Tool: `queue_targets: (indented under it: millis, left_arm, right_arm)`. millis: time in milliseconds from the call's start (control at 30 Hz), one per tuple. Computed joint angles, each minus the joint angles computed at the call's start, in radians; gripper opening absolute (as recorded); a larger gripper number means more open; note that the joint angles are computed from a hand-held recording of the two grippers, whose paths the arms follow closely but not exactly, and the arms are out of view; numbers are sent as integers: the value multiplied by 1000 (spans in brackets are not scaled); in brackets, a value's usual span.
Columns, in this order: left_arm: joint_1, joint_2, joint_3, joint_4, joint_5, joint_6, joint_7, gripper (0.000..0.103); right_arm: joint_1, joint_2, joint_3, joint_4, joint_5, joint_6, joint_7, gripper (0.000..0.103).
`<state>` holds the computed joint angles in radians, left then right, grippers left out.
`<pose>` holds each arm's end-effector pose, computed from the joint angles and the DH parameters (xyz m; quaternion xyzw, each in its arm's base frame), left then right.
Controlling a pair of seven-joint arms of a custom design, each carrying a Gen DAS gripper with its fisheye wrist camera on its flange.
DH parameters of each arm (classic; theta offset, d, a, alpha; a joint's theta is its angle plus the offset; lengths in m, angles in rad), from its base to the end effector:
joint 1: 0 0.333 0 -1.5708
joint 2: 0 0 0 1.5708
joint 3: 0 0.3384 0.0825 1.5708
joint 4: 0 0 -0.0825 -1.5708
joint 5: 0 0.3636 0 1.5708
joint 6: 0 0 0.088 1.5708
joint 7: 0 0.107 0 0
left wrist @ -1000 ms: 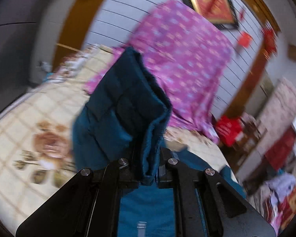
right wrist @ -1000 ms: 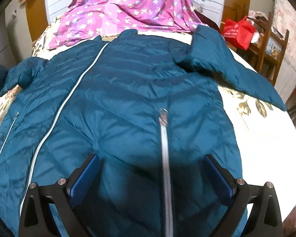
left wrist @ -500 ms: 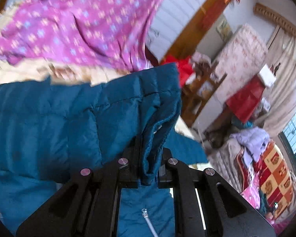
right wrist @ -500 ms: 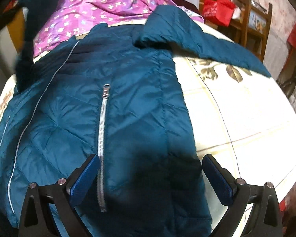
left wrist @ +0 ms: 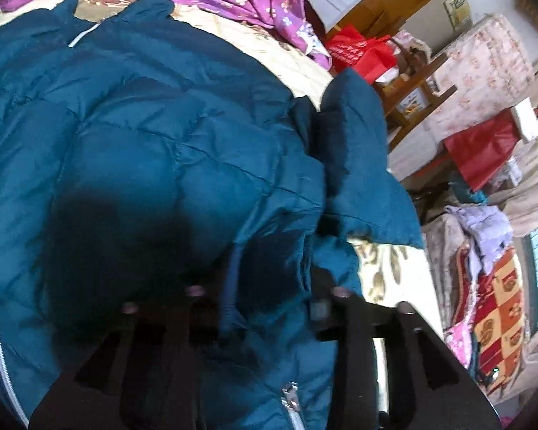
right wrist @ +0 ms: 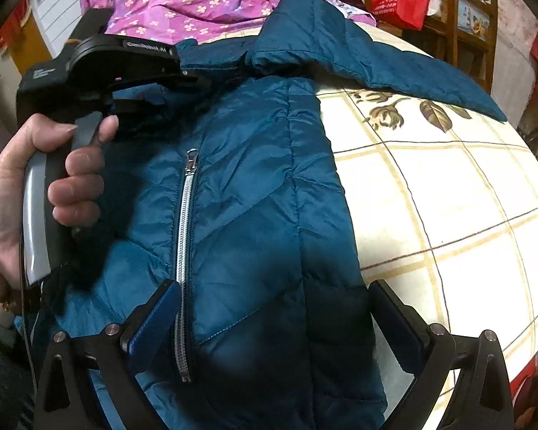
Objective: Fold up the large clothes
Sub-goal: 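Lift the gripped sleeve with the left tool toward the jacket body, then lay the sleeve across the jacket body with the left tool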
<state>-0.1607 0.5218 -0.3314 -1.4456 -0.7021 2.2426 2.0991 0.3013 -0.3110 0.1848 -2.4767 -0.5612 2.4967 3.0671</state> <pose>0.6503 -0.3113 0.4666 0.4373 -0.8088 0.3587 0.1609 0.3863 0.2121 0.4690 -0.4450 0.8532 -0.1921 0.1928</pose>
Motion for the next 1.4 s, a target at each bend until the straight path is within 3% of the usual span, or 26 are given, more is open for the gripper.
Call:
queue_targets:
  millis: [33, 100, 200, 300, 467, 567, 667, 833, 900, 967, 1033, 1233, 1300, 1400]
  left_arm:
    - [7, -5, -5, -5, -11, -14, 4, 52]
    - [23, -16, -12, -7, -28, -59, 16, 57]
    - [54, -54, -1, -36, -48, -110, 46, 57]
    - [94, -106, 22, -88, -80, -146, 95, 57]
    - [148, -184, 88, -172, -109, -56, 180, 57]
    - [169, -195, 125, -189, -93, 35, 177, 57]
    - [175, -188, 157, -200, -40, 170, 136, 57]
    - [205, -130, 141, -167, -43, 336, 97, 57]
    - [198, -94, 152, -139, 6, 367, 43, 57]
    - [169, -37, 192, -66, 125, 325, -89, 57]
    - [168, 32, 192, 33, 187, 254, -165, 57]
    - [179, 110, 175, 119, 270, 294, -254, 57]
    - [181, 133, 174, 151, 299, 272, -277, 57]
    - [180, 121, 170, 130, 322, 293, -299, 58]
  right_arm:
    - [-1, -1, 0, -1, 1, 0, 3, 103]
    - [-4, 4, 0, 4, 0, -7, 6, 103]
    - [-12, 3, 3, 6, -13, -16, 20, 103]
    - [-19, 4, 23, 30, -52, -83, 58, 103]
    - [-32, -5, 70, 76, -222, -141, 189, 103]
    - [-17, 29, 94, 132, -331, -191, 235, 103]
    - [8, 66, 81, 174, -394, -176, 277, 103]
    - [42, 116, 63, 223, -446, -147, 360, 103]
    - [54, 141, 56, 249, -475, -142, 368, 103]
    - [57, 189, 44, 307, -534, -144, 348, 103]
    - [59, 249, 13, 377, -516, -148, 287, 103]
    - [38, 436, -96, 562, -407, -17, 201, 103]
    - [16, 488, -121, 585, -300, 70, 133, 103]
    - [-4, 529, -157, 572, -176, 128, 92, 103]
